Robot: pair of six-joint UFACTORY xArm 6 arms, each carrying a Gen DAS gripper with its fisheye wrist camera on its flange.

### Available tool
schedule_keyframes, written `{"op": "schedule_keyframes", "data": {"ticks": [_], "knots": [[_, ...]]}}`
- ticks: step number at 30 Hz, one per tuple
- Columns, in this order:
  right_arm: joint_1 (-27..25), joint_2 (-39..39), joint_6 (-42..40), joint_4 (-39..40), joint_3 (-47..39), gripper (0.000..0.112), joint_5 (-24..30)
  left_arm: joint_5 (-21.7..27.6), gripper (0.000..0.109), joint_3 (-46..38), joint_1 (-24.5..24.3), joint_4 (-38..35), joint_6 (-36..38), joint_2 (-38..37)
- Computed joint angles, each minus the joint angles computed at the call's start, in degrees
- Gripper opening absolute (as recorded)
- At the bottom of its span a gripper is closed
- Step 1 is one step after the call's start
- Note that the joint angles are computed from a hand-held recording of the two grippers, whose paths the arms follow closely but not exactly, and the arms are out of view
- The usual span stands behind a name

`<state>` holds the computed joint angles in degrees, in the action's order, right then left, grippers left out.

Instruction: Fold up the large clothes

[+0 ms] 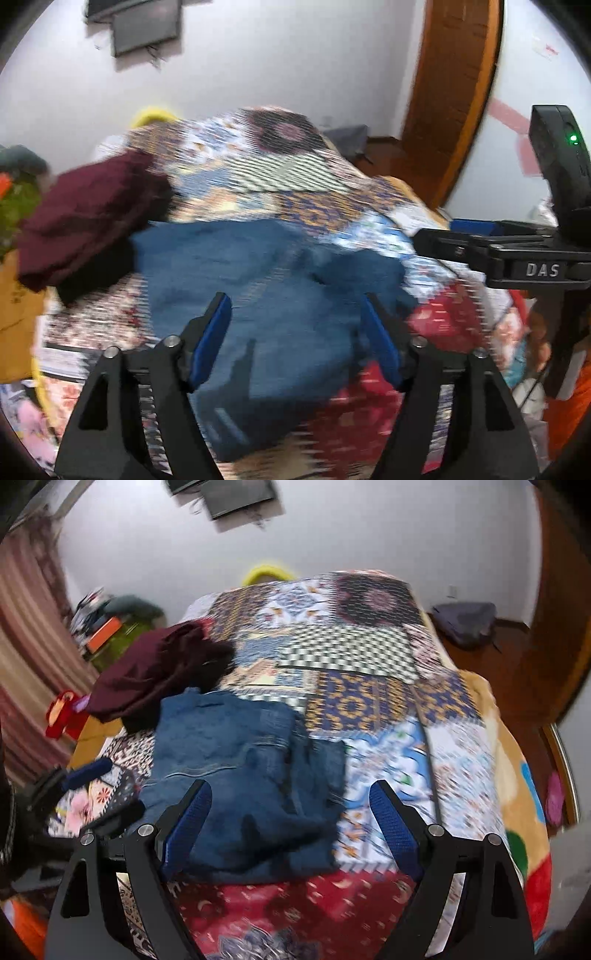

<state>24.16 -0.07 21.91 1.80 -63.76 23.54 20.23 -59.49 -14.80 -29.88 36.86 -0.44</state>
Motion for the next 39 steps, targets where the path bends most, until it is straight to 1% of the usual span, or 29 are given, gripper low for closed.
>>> {"op": "schedule_keyframes", "data": {"ticks": [2, 4, 7, 9, 10, 13, 15, 18, 20, 21, 23, 25, 26, 28, 31, 34, 36, 39], "knots": [[0.7, 2.2, -3.8, 2.9, -2.1, 0.085, 0.7, -1.5, 0.077, 0.2, 2.2, 6.7, -5.3, 0.7], [1.1, 4.2, -7.3, 5.8, -3.8, 0.085, 2.0, -0.2, 0.077, -0.3, 4.1, 8.7, -7.4, 1.6], [0.7, 5.6, -6.2, 3.6, -4.2, 0.085, 3.8, 1.0, 0.077, -0.5, 6.3, 13.9, -12.3, 3.8], [-0.2, 5.5, -6.0, 3.0, -3.4, 0.085, 4.9, 2.2, 0.078, -0.4, 7.0, 15.5, -13.7, 5.1], [-1.0, 5.1, -6.1, 3.1, -2.4, 0.085, 5.1, 2.7, 0.078, 0.0, 7.6, 14.1, -12.6, 5.2], [-2.4, 3.9, -12.3, 10.9, -0.1, 0.086, 6.0, 2.6, 0.079, 2.1, 8.3, 6.3, -8.3, 4.6], [-2.9, 2.7, -15.7, 14.8, 2.2, 0.087, 5.1, 2.0, 0.079, 3.3, 8.5, 2.6, -6.3, 4.1], [-2.7, 2.2, -16.2, 16.1, 3.0, 0.087, 5.1, -0.3, 0.08, 6.2, 8.1, -1.2, -4.0, 2.9], [-2.6, 2.2, -14.0, 14.1, 2.1, 0.088, 6.3, -0.9, 0.08, 6.9, 7.9, -1.9, -3.7, 2.6], [-2.6, 2.3, -12.6, 12.5, 1.1, 0.088, 7.6, -0.5, 0.079, 6.7, 8.0, -2.0, -3.6, 2.5], [-2.4, 2.6, -11.3, 10.3, -0.6, 0.088, 9.3, 2.1, 0.079, 5.7, 8.7, -1.3, -3.8, 2.2], [-2.2, 3.1, -10.9, 8.9, -2.4, 0.088, 10.3, 2.9, 0.079, 4.8, 9.1, 0.0, -4.0, 1.9], [-2.1, 3.3, -11.6, 9.3, -3.4, 0.09, 10.5, 2.3, 0.079, 4.4, 9.3, 1.8, -5.0, 1.9], [-2.0, 4.1, -13.1, 10.9, -5.3, 0.09, 10.5, 0.3, 0.079, 3.9, 9.5, 5.3, -7.5, 1.9], [-1.8, 6.7, -15.1, 13.2, -9.3, 0.09, 11.4, 0.9, 0.079, 0.9, 10.7, 5.1, -7.3, 3.5], [-1.8, 11.1, -16.7, 15.2, -14.8, 0.09, 14.5, 1.4, 0.079, -2.9, 12.0, 7.0, -9.7, 6.2], [-2.0, 14.1, -19.2, 18.0, -18.1, 0.09, 17.0, 3.2, 0.079, -6.0, 12.6, 6.1, -9.8, 8.3], [-3.1, 18.5, -20.0, 19.7, -22.4, 0.09, 21.8, 9.8, 0.079, -11.7, 14.1, 2.2, -8.4, 12.8]]}}
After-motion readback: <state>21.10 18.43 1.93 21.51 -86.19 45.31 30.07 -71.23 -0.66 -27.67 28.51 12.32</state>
